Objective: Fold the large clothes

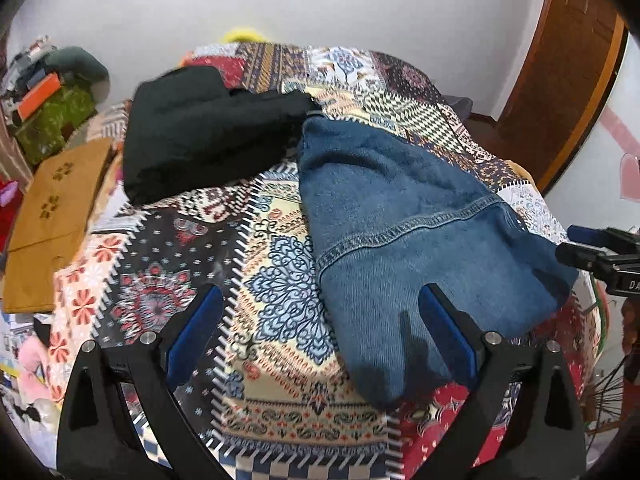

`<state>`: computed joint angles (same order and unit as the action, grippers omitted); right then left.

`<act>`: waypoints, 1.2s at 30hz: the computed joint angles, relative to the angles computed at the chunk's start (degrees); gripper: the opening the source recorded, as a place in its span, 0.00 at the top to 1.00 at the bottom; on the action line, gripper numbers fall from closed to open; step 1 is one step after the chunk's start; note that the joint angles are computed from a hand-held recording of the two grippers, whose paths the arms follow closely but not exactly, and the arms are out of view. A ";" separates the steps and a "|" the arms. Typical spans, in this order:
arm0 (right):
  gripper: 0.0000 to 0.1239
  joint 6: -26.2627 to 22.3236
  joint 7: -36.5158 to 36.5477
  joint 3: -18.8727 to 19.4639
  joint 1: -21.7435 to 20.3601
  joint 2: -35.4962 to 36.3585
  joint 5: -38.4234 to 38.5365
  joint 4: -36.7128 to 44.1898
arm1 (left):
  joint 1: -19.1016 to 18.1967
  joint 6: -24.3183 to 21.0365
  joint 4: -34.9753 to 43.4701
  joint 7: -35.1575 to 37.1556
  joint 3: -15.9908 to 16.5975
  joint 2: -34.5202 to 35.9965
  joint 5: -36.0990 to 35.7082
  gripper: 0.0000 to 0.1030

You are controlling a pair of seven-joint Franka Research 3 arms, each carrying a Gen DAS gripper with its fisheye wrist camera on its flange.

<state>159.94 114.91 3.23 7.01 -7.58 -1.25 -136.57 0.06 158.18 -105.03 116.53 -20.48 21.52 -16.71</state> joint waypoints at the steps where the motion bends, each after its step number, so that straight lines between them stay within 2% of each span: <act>1: 0.40 -0.27 -2.66 -0.90 0.87 1.03 3.53 0.67 | -0.05 -2.18 2.06 -0.28 0.00 1.46 0.08 0.04; 5: 0.40 -4.06 -12.39 -3.37 1.87 5.69 18.07 4.37 | 0.20 -9.98 8.88 -0.64 -0.46 6.39 -0.98 0.04; 7: 0.40 -6.51 -15.90 -3.93 1.25 7.64 24.52 6.13 | 0.16 -14.61 12.69 -1.28 -0.44 9.05 -1.64 0.04; 10: 0.39 -11.52 -25.17 -4.27 -0.56 10.49 39.12 8.97 | -0.07 -21.91 19.15 -1.99 -0.37 13.53 -2.38 0.04; 12: 0.38 -13.88 -26.79 -4.25 -1.55 11.96 42.61 10.41 | -0.11 -25.59 22.95 -2.52 -0.43 16.14 -3.27 0.04; 19: 0.33 -16.05 -30.47 -3.38 -2.85 16.09 44.24 14.73 | -0.89 -37.33 37.96 -6.52 -0.82 26.55 -6.36 0.04; 26: 0.31 -19.62 -33.16 -2.76 -5.04 19.50 49.65 18.21 | -3.88 -42.72 49.28 -8.10 -0.59 33.67 -4.99 0.04; 29: 0.34 -20.22 -33.26 -2.60 -5.18 19.65 50.08 18.51 | -4.89 -45.92 54.67 -9.19 -0.82 36.79 -4.88 0.05; 32: 0.47 -19.62 -35.08 -2.23 -5.26 18.42 52.50 17.11 | -5.22 -49.36 59.66 -10.43 -1.46 39.77 -6.03 0.14; 34: 0.60 -19.71 -35.66 -2.36 -5.29 17.45 53.70 16.35 | -5.12 -47.95 56.45 -9.43 -1.13 37.66 -5.90 0.20; 36: 0.69 -19.57 -35.72 -2.60 -5.10 16.05 54.09 15.39 | -4.07 -46.24 52.03 -7.99 -1.32 34.79 -6.53 0.27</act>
